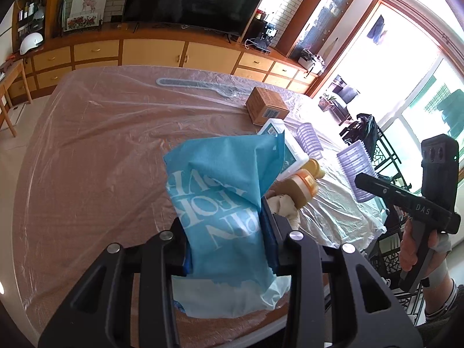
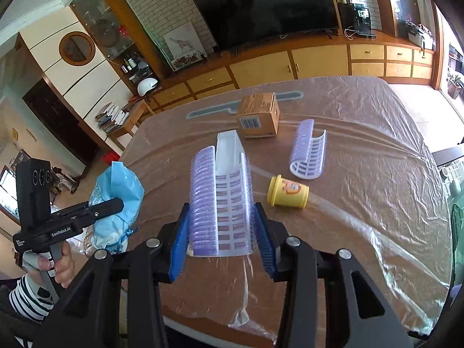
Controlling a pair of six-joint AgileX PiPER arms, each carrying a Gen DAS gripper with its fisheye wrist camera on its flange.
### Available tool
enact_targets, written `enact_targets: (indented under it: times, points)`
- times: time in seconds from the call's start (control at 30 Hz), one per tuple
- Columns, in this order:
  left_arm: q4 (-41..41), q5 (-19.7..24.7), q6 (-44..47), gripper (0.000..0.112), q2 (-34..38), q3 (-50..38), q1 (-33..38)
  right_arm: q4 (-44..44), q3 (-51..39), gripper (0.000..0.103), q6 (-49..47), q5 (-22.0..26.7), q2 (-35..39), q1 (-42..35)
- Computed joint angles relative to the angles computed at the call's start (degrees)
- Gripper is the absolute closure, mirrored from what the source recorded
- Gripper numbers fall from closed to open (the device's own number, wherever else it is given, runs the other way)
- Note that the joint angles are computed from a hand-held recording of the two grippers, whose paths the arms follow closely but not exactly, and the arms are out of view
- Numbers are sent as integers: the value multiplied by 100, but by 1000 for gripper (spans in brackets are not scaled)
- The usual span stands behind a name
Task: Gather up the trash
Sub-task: 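Carry the blue bag and purple roller pack with both grippers over the bin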
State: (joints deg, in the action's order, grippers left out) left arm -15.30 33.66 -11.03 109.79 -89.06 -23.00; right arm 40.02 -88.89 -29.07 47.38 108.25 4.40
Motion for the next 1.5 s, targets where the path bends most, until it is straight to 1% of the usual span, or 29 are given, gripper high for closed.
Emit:
enact_targets:
  times: [0.07,0.2,0.4,0.6,0.83,0.93,1.37,1.5]
  points:
    - [-369,-73,238,74,-127,203,41,47,191,62,-67,4,-145,10]
    - [-1004,-75,631,74,-308,444,139,218,521,62,-275,47,-363,-55]
    - [-1104,-5,598,74,-485,648,65,317,939,62,-501,138,-715,-86]
    - [-940,187,267,74,-634,885,-165,224,1368,62,-563,205,-1089,-8]
    - [-826,-20,15,74,-952,1536,-515,218,2009,62,-651,275,-1500,50]
    - [-582,-87,-198,74,-1057,1722,-710,266,2255,62,-688,322,-1630,23]
    - [-185,-40,-430,74,-1223,1993,-1336,159,3003,62,-751,475,-2019,-25]
    - [153,19,-618,74,-1191,1944,-1562,92,3163,62,-742,479,-2129,-20]
